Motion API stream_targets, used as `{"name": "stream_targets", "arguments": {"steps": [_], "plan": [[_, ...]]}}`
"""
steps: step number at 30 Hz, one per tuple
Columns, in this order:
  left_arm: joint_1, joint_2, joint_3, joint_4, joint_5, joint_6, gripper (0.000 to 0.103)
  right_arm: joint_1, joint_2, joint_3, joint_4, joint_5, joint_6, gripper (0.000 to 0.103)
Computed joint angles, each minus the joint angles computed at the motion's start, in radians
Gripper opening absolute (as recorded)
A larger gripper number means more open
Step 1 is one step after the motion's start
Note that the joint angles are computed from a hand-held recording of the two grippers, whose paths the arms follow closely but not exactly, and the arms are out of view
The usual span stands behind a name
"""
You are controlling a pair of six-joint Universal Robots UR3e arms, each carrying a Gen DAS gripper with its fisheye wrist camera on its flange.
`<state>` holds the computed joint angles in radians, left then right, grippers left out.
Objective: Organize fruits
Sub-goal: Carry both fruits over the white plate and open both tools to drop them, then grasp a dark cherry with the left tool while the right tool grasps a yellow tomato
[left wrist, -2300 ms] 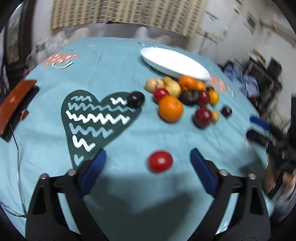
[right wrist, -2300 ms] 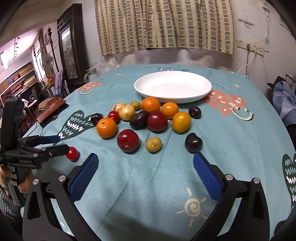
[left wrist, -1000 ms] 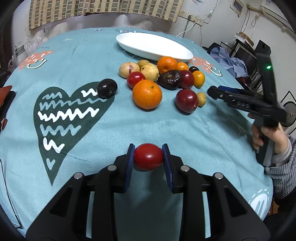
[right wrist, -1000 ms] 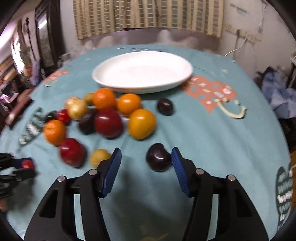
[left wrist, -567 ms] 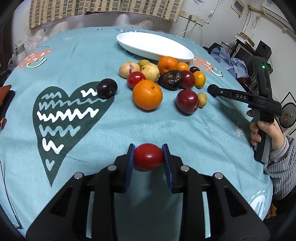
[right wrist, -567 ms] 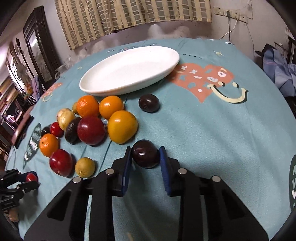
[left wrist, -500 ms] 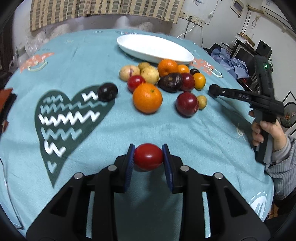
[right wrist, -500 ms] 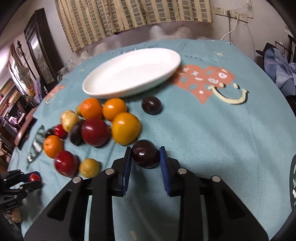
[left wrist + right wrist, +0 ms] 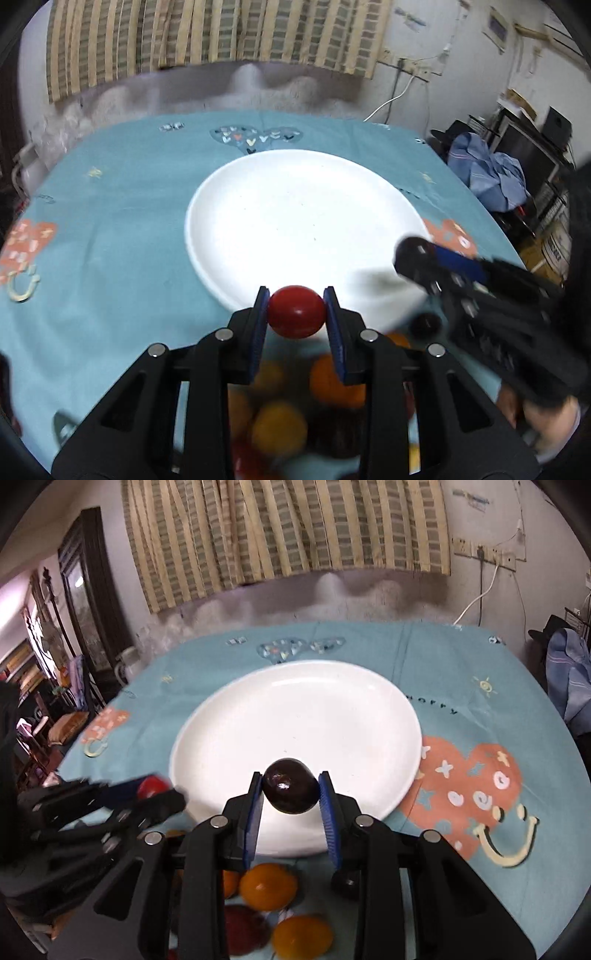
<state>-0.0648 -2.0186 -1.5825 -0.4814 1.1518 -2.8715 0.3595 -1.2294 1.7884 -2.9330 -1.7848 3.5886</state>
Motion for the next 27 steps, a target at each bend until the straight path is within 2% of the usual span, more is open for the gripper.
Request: {"name": "stream_targets", "arguments": {"steps": [3, 4, 5, 6, 7, 8, 11, 14, 20, 25, 27], "plan": [[-0.037, -0.080, 0.080, 0.021, 0.038, -0.021, 0.034, -0.013, 0.005, 0.011, -0.005, -0.010, -0.005, 0.033], [-0.045, -0.086, 0.077, 0.047, 0.048, -0.026, 0.047, -0.014, 0.011, 0.008, -0.006, -0.014, -0.012, 0.036], [-0.049, -0.085, 0.064, 0.080, 0.056, -0.029, 0.057, -0.010, 0.012, 0.008, -0.005, -0.034, -0.011, 0.051], [-0.058, -0.082, 0.043, 0.135, 0.098, -0.045, 0.058, 0.001, 0.014, 0.010, -0.008, -0.068, 0.002, 0.059], [-0.056, -0.076, 0.028, 0.154, 0.107, -0.046, 0.065, 0.007, 0.011, 0.027, -0.040, -0.090, 0.002, 0.065], [-0.042, -0.063, 0.019, 0.145, 0.090, -0.047, 0.068, 0.005, -0.005, 0.058, -0.089, -0.078, -0.011, 0.065], [0.024, 0.021, -0.046, 0.100, 0.030, -0.067, 0.068, 0.028, -0.083, 0.111, -0.124, -0.093, 0.004, 0.065], [0.138, 0.183, -0.205, 0.102, -0.027, -0.025, 0.068, 0.077, -0.189, 0.165, -0.142, -0.113, 0.017, 0.067], [0.390, 0.484, -0.578, 0.165, -0.066, 0.096, 0.068, 0.218, -0.234, 0.221, -0.099, -0.246, 0.063, 0.092], [0.544, 0.617, -0.830, 0.190, -0.156, 0.251, 0.068, 0.248, -0.226, 0.301, -0.136, -0.253, 0.100, 0.092], [0.517, 0.589, -0.856, 0.245, -0.117, 0.261, 0.068, 0.252, -0.221, 0.311, -0.144, -0.253, 0.101, 0.092]]}}
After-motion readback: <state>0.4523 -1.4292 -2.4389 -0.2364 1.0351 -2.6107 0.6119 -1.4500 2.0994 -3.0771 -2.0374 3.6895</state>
